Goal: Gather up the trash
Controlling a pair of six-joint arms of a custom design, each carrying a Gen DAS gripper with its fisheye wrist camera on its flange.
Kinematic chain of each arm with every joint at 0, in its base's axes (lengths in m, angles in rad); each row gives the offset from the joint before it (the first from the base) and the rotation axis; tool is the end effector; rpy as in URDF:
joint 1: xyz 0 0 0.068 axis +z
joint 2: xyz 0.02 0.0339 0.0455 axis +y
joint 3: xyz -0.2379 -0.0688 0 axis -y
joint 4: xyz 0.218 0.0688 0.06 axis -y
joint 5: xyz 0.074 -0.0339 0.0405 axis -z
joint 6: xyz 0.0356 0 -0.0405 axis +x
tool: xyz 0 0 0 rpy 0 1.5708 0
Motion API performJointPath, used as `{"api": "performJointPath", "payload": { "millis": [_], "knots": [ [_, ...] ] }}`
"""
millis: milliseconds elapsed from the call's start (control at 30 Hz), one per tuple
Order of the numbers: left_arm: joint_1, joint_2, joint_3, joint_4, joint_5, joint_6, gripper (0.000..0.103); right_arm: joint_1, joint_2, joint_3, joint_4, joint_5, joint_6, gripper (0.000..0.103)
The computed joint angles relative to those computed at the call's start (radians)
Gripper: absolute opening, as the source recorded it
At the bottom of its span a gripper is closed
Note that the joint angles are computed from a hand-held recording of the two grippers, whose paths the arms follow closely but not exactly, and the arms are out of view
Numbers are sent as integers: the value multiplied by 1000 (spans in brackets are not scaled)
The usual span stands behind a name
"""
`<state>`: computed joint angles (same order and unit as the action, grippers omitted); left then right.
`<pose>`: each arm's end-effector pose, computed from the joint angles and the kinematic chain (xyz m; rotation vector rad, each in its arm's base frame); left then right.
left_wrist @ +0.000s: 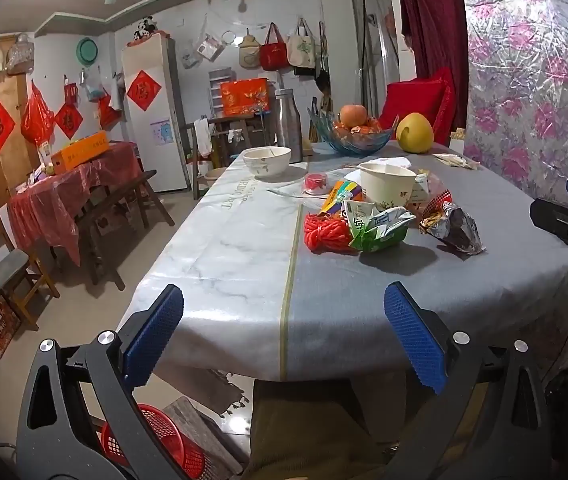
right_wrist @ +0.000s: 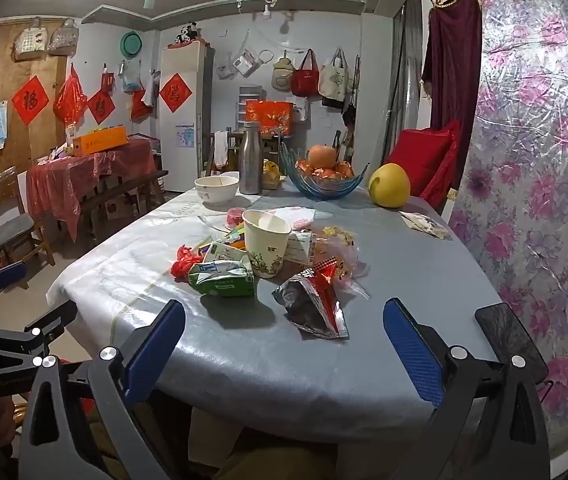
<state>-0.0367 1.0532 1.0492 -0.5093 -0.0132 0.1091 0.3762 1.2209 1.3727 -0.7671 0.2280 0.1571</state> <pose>0.2159 -0.0075 0.3255 0.1438 2.0796 0.0578 0.2202 0.0783 0.3665 -0.1091 2.1657 0.0562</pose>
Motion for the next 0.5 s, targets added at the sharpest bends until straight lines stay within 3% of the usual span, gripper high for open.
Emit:
{"api": "performJointPath", "payload": {
  "millis": [500],
  "knots": [
    [2, 0, -12, 14, 3, 2, 97, 10, -3, -6, 1, 6, 5, 97]
  ]
}}
